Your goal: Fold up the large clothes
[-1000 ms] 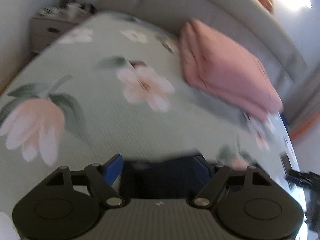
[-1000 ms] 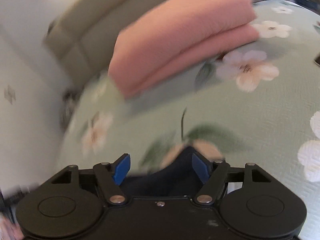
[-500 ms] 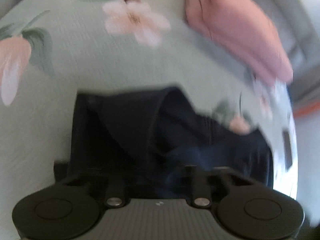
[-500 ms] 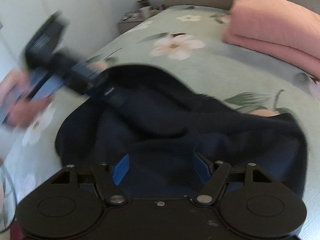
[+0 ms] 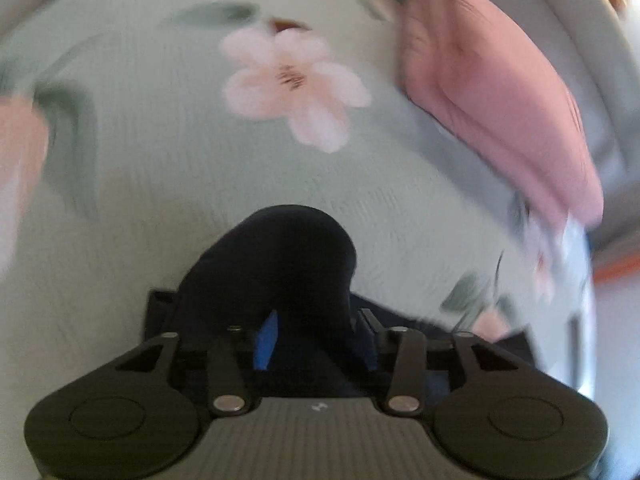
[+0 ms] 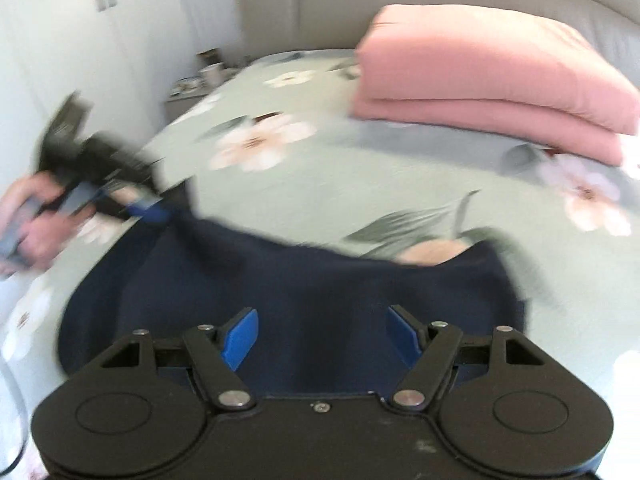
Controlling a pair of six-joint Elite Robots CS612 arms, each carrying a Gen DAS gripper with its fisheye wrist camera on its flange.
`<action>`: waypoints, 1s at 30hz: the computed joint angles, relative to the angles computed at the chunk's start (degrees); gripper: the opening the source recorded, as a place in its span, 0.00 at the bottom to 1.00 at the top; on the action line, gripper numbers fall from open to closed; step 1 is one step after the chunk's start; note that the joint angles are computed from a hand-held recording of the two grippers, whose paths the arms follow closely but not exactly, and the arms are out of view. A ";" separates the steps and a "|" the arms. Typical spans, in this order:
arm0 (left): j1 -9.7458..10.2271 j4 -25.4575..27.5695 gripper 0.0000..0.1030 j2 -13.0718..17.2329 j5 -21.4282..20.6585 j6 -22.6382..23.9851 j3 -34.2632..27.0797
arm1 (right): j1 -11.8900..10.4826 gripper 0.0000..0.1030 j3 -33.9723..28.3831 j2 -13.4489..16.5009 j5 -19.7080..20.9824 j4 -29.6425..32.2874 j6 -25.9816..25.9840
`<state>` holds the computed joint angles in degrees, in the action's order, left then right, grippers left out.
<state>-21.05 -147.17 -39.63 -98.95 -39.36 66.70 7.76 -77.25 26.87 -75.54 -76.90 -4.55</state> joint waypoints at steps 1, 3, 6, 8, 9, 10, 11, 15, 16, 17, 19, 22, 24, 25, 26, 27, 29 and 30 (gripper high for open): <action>-0.66 1.02 0.53 -0.51 2.73 2.86 0.14 | 0.05 0.83 1.19 -0.28 -2.24 -1.59 0.54; -1.71 2.64 0.61 -1.34 7.33 6.43 0.34 | 0.06 0.84 4.44 -0.92 -7.63 -4.13 0.43; -2.69 2.50 0.67 -2.69 11.87 9.89 1.97 | 0.17 0.84 10.37 -2.54 -13.73 -4.57 1.08; -2.93 3.38 0.74 -2.91 13.17 11.28 2.03 | -0.10 0.83 12.90 -3.20 -14.46 -3.03 4.30; -2.88 3.85 0.74 -2.82 12.74 11.41 1.96 | -0.46 0.62 12.63 -2.90 -13.10 -2.21 6.00; -2.66 3.93 0.73 -2.75 11.76 10.65 2.13 | -0.79 0.33 11.16 -1.78 -11.99 -3.79 8.28; -2.37 3.59 0.72 -2.67 10.45 8.74 2.59 | -0.79 0.08 9.04 -0.14 -12.55 -7.76 10.43; -2.59 -0.81 0.63 -3.34 12.82 4.27 6.12 | -0.68 0.06 5.87 2.57 -21.31 -15.81 14.06; -2.98 0.23 0.66 -3.51 15.11 5.05 6.34 | -1.26 0.04 5.62 2.73 -21.97 -14.83 17.47; -3.38 2.49 0.66 -3.47 17.56 5.98 6.04 | -1.49 0.01 5.68 2.70 -24.82 -12.87 20.65; -3.47 2.92 0.66 -3.65 18.33 7.38 6.56 | -2.54 0.05 5.05 2.92 -23.47 -9.86 21.69; -2.97 0.60 0.69 -4.55 16.65 7.61 8.41 | -4.86 0.41 2.86 3.44 -12.35 -6.94 25.35; -2.59 0.56 0.74 -5.23 15.16 8.59 9.27 | -4.69 0.72 1.64 3.34 -12.87 -7.01 23.24; -2.42 0.57 0.76 -5.65 14.25 9.60 9.75 | -4.75 0.79 1.59 2.75 -11.77 -6.27 20.97; -2.34 0.71 0.76 -6.10 13.77 10.36 10.28 | -4.73 0.82 1.80 2.10 -9.93 -5.50 17.98; -2.38 0.65 0.76 -6.47 13.88 11.03 10.80 | -4.60 0.83 2.00 1.34 -8.38 -4.57 15.25; -2.57 -0.20 0.77 -7.60 14.28 12.12 12.39 | -3.64 0.85 1.70 0.14 -8.33 -3.15 10.02; -2.57 -1.31 0.77 -8.14 13.89 12.46 13.26 | -3.06 0.90 1.32 -0.29 -9.49 -3.42 7.96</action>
